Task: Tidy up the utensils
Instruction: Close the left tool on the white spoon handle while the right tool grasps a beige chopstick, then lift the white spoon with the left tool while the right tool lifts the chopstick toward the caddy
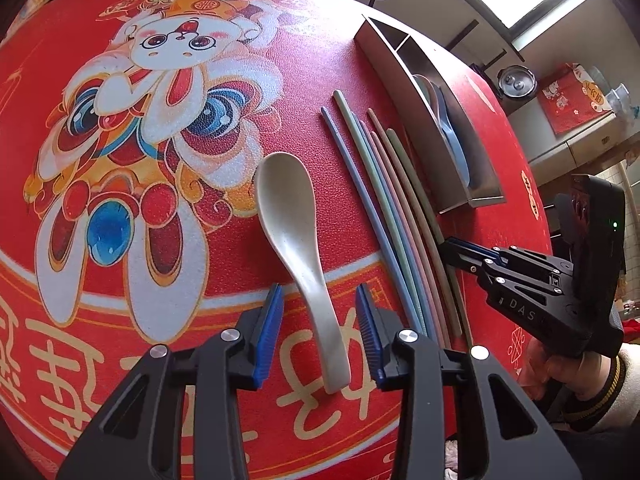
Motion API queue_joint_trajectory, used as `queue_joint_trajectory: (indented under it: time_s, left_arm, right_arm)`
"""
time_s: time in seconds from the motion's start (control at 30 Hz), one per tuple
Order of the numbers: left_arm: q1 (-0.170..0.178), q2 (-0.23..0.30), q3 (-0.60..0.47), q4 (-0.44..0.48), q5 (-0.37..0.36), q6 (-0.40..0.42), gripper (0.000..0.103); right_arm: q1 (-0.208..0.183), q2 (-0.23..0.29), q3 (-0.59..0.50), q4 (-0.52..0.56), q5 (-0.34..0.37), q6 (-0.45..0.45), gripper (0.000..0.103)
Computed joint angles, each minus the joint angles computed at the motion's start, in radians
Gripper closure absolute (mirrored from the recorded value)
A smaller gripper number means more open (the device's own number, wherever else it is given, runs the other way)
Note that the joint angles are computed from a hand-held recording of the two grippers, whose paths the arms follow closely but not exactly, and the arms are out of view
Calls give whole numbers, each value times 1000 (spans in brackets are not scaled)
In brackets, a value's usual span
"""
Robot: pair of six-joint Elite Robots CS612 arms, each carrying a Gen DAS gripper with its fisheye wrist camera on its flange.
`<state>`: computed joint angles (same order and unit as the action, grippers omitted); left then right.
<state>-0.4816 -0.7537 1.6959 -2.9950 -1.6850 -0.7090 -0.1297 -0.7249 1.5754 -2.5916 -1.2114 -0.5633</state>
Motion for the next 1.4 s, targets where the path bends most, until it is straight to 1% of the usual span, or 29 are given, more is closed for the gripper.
queue_joint_trajectory:
  time_s: [0.07,0.2,0.33,0.43,0.53,0.67,0.73,0.83,0.9,1.13,1.4]
  left_arm:
    - [1,5,-5,6,-8,-8,73]
    - [4,12,-7,-2,-22,-35,76]
    - [10,17,-4,-17,-46,-53,85]
    - [8,14,0,-19,-34,-49,90]
    - [5,9,2,-20,-19,-27,90]
    - [2,8,-7,9,-17,6,90]
    - [2,10,-10,23,-20,7,90]
    - [4,13,-11,20,-26,6,91]
    - [2,13,-15,37,-21,12,93]
    - [-2,20,-19,24,-22,12,93]
    - [9,21,3,-23,-40,-5,95]
  right_arm:
    - [-4,-3,5,6,5,0,97]
    - [-8,-6,11,9,12,3,97]
    - [-9,-6,11,10,14,1,97]
    - [-10,-6,9,15,15,2,97]
    - [-8,-7,8,18,12,5,97]
    - [-8,-8,5,40,12,1,97]
    - [-7,-8,4,40,11,1,97]
    - [-5,-6,3,33,10,5,97]
    - [-3,-5,4,25,5,5,97]
    - [-1,-2,-3,24,1,9,97]
    - [5,3,-8,8,-4,6,97]
